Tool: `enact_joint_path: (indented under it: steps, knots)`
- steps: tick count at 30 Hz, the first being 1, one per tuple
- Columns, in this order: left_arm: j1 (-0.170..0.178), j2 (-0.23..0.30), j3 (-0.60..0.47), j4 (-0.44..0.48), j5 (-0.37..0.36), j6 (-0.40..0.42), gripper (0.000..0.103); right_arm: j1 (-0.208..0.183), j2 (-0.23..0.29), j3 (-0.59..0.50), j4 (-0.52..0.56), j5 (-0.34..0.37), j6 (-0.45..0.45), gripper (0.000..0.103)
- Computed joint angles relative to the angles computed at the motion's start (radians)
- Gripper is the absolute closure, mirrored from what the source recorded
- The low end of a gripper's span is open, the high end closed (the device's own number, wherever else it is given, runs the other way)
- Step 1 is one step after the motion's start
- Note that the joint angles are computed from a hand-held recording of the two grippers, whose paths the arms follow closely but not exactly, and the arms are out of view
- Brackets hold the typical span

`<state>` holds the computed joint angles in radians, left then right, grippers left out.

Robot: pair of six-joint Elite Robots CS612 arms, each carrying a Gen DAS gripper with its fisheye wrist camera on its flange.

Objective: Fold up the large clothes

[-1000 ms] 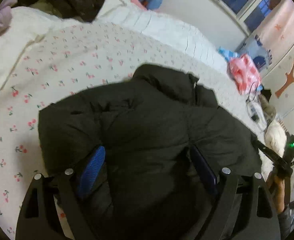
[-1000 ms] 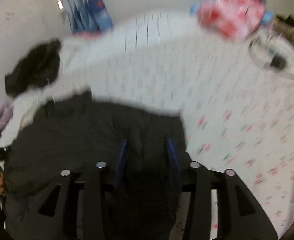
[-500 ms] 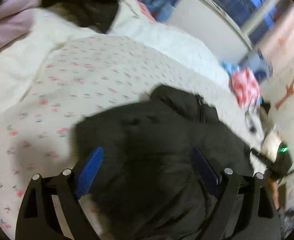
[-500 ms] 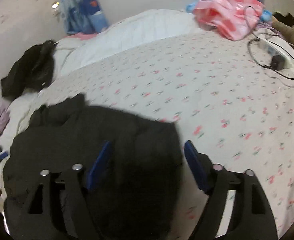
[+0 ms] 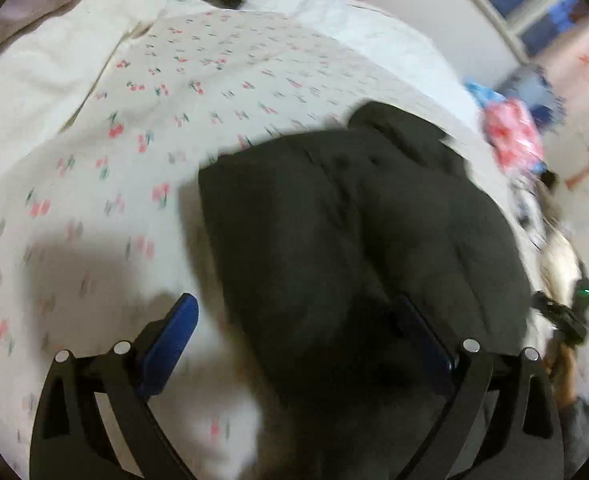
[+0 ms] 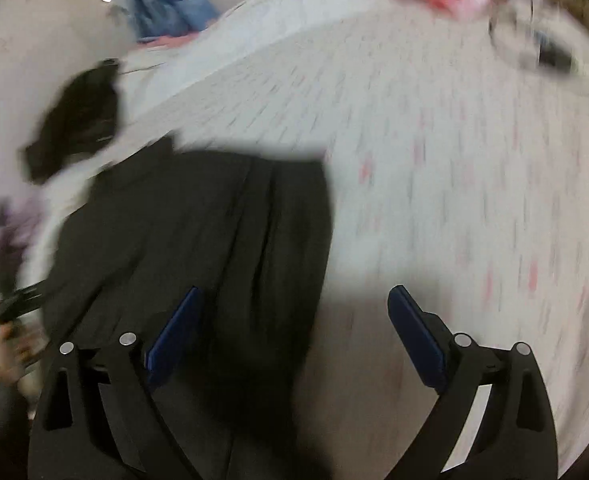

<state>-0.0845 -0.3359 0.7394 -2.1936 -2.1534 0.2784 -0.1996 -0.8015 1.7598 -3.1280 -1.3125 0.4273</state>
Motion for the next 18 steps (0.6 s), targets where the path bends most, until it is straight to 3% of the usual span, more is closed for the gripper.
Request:
enact_joint_path:
  steps: [4,9,12,15,18]
  knots:
    - [0.050,-0.081,0.146,0.130,-0.115,0.195,0.008,-0.046,-0.047,0.234,-0.187,0.268,0.061,0.012]
    - [0.102,-0.154,0.300,0.282,-0.169,0.350,0.008,-0.066,-0.029,0.421,-0.465,0.478,0.158,0.012]
    - [0.132,-0.177,0.361,0.367,-0.192,0.415,0.008,-0.071,-0.007,0.476,-0.515,0.538,0.163,0.012]
    - [0.158,-0.179,0.389,0.462,-0.229,0.451,0.007,-0.076,0.043,0.490,-0.558,0.614,0.169,0.011]
    - [0.179,-0.172,0.407,0.519,-0.303,0.476,0.007,-0.082,0.107,0.476,-0.642,0.670,0.232,0.011]
